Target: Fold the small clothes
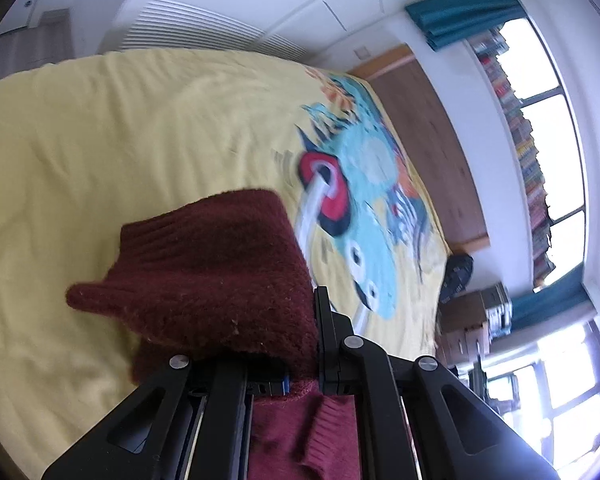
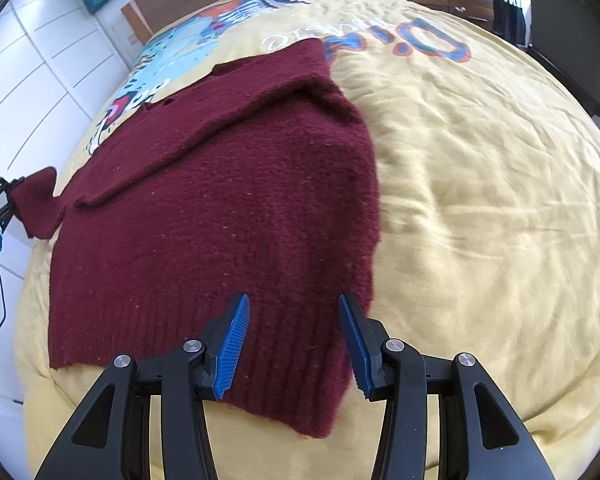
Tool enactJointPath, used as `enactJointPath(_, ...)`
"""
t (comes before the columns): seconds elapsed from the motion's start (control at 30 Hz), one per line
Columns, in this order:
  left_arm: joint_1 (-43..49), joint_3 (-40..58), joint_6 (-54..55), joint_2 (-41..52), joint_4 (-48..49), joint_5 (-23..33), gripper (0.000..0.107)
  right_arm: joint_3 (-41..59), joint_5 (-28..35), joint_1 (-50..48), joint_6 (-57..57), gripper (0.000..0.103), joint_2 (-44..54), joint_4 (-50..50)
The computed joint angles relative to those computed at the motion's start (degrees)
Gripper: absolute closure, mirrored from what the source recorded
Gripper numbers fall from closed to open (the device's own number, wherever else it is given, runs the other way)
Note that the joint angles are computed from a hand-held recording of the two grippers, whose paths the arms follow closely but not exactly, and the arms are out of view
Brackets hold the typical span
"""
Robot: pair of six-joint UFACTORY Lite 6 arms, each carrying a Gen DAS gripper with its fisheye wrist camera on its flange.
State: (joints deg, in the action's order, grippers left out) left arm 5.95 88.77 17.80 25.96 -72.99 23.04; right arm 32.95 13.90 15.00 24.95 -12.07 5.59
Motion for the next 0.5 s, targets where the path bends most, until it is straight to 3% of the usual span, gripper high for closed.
enactJointPath(0.5,-18.7,29.3,-26.0,17.5,22.4,1.0,0.1,-8.1,0.5,-9.1,-24.0,0.054,-8.1,20.2)
